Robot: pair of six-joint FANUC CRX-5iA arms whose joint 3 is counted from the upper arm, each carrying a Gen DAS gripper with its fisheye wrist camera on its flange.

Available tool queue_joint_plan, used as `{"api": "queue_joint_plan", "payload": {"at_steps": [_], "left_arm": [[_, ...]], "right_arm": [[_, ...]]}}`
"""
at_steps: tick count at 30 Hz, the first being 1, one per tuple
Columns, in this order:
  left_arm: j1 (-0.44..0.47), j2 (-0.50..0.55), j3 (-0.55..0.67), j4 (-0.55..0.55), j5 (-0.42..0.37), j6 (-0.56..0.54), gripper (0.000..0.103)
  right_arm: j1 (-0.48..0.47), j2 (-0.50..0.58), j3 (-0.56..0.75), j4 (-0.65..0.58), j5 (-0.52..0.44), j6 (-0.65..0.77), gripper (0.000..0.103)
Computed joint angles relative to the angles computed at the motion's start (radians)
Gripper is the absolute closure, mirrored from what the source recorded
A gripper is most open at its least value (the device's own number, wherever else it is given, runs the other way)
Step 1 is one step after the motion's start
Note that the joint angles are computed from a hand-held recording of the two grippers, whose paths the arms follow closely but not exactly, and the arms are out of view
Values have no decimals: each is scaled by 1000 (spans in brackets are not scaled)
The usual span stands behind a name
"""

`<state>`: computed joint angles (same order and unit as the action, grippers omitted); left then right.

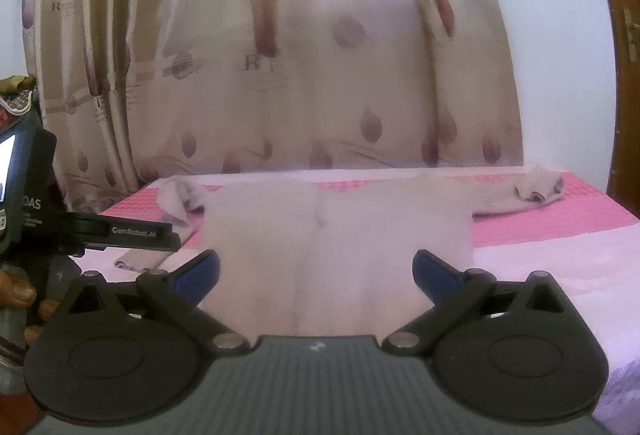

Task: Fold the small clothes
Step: 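Move both tools toward the beige sweater lying on the bed, then grasp the sweater sleeve cuff with the left gripper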

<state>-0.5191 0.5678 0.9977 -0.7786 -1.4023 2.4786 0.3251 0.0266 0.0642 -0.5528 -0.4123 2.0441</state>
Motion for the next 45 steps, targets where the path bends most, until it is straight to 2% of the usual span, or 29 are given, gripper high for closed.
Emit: {"api": "queue_joint_plan", "payload": {"at_steps": [17, 35, 41, 45], "left_arm": [[64, 36, 17, 67, 30, -23, 0], [98, 63, 31, 99, 23, -34, 0], [103, 68, 29, 71, 19, -24, 2], [113, 50, -7, 17, -4, 11, 8]], "right_arm": [[27, 63, 50, 110, -30, -115, 0], [23, 113, 105, 122, -93, -126, 0], [26, 126, 114, 143, -98, -150, 0], [24, 137, 121, 144, -107, -153, 0]]}}
